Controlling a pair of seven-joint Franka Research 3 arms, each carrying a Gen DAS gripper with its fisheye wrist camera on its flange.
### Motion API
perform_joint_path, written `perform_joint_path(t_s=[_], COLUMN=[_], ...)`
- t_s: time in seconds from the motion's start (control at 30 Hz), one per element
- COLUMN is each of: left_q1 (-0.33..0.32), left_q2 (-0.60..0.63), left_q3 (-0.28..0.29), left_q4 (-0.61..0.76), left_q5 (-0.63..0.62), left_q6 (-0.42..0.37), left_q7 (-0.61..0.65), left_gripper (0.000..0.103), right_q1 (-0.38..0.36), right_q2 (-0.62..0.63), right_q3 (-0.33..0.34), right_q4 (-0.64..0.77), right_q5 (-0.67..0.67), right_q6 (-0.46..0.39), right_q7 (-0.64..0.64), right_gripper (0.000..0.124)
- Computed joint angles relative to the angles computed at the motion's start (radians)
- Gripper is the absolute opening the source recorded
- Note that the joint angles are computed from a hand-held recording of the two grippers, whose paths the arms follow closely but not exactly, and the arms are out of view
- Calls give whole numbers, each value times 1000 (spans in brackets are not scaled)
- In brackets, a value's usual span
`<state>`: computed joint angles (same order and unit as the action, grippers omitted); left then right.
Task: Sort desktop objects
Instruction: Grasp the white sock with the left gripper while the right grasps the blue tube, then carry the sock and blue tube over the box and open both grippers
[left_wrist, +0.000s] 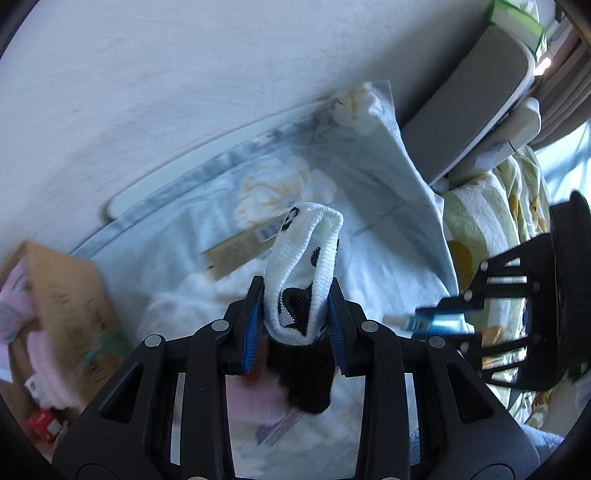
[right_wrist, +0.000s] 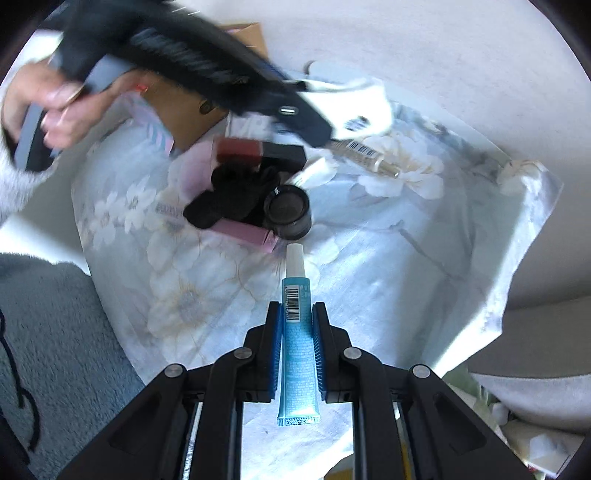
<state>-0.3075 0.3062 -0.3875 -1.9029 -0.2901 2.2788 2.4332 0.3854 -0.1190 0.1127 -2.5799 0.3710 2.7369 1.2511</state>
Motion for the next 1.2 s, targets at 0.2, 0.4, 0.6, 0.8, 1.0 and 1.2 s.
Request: perform_joint_path(t_s=[0.2, 0.4, 0.6, 0.8, 1.0, 1.2], left_q1=[55, 113, 180, 249, 286, 302], left_q2=[-45, -32, 3, 70, 171, 242], left_q3=[34, 83, 126, 153, 166, 160], left_q4=[18, 81, 150, 253, 375, 430], left_q5=[-46, -59, -46, 5, 76, 128], left_q6=[-31, -65, -31, -48, -83, -83], left_q7=[16, -23, -115, -187, -265, -321], left_gripper=[29, 29, 29, 29, 29, 29], right_q1=[-10, 0, 31, 70, 135, 204], right_q2=[2, 37, 162, 353, 561, 758], right_q3=[9, 19, 36, 55, 47, 25], right_q4=[73, 198, 413, 691, 1007, 1315], right_q5=[-51, -84, -87, -95, -174, -244], right_q6=[-50, -98, -131, -190, -345, -533], right_q7=[84, 119, 107, 78, 99, 113], right_gripper=[15, 15, 15, 15, 15, 15])
